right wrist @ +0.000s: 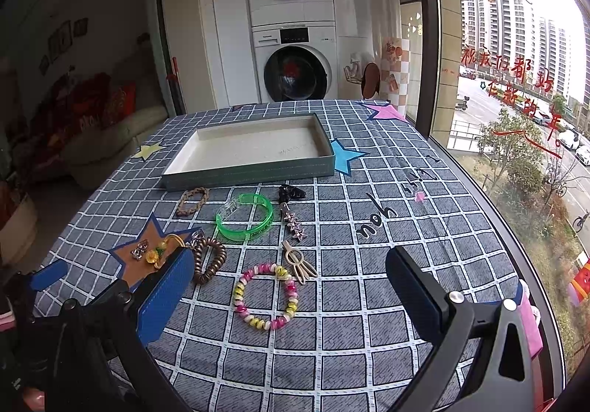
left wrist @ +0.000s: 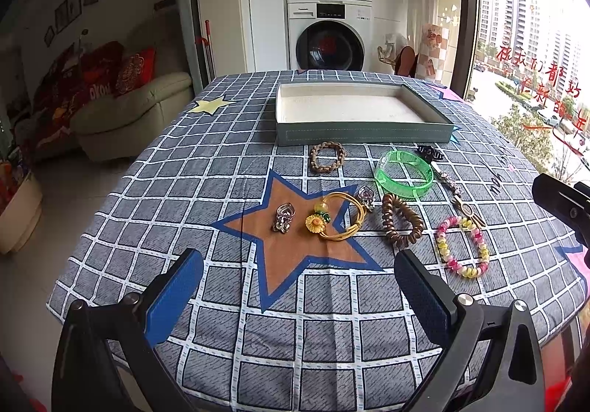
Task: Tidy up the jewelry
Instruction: 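Grasp the silver heart pendant with the left tool while the right tool grasps the beige claw clip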
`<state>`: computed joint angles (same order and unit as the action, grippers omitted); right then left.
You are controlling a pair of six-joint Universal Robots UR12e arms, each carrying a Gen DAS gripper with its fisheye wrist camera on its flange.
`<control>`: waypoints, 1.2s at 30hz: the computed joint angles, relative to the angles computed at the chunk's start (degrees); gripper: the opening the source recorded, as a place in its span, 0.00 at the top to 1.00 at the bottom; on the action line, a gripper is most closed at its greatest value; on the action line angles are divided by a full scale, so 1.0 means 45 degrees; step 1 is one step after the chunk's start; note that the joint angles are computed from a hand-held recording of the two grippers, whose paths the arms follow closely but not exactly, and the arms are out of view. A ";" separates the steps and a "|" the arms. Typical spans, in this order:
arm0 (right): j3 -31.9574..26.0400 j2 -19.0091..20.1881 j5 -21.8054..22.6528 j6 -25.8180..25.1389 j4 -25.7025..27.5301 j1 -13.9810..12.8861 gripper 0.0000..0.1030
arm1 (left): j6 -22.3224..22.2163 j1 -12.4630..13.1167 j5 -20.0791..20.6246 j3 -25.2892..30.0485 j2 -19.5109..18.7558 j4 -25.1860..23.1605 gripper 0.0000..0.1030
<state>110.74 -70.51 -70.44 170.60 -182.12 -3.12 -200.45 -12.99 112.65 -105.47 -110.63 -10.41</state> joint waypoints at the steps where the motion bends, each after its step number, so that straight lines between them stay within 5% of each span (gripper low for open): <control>1: -0.0017 0.0007 0.0002 -0.0024 0.0076 -0.0004 0.00 | 0.0013 0.0011 -0.0018 0.0009 -0.0007 -0.0035 0.00; 13: -0.0640 0.0126 -0.0680 -0.0228 0.2030 -0.0056 0.00 | -0.0373 0.0702 -0.0505 -0.0054 0.0047 -0.0954 0.00; 31: -0.1956 0.0846 -0.1144 -0.1234 0.5154 0.0069 0.00 | 0.1193 0.1494 -0.1973 0.0837 -0.0707 -0.1971 0.00; 36: -0.2603 0.1207 -0.0758 -0.1420 0.5856 0.0148 0.13 | 0.1334 0.1615 -0.2377 0.1107 -0.0896 -0.2142 0.00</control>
<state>99.03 -65.08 -73.85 164.21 -155.77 -2.45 -194.44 -5.72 101.95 -100.49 -114.66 -20.05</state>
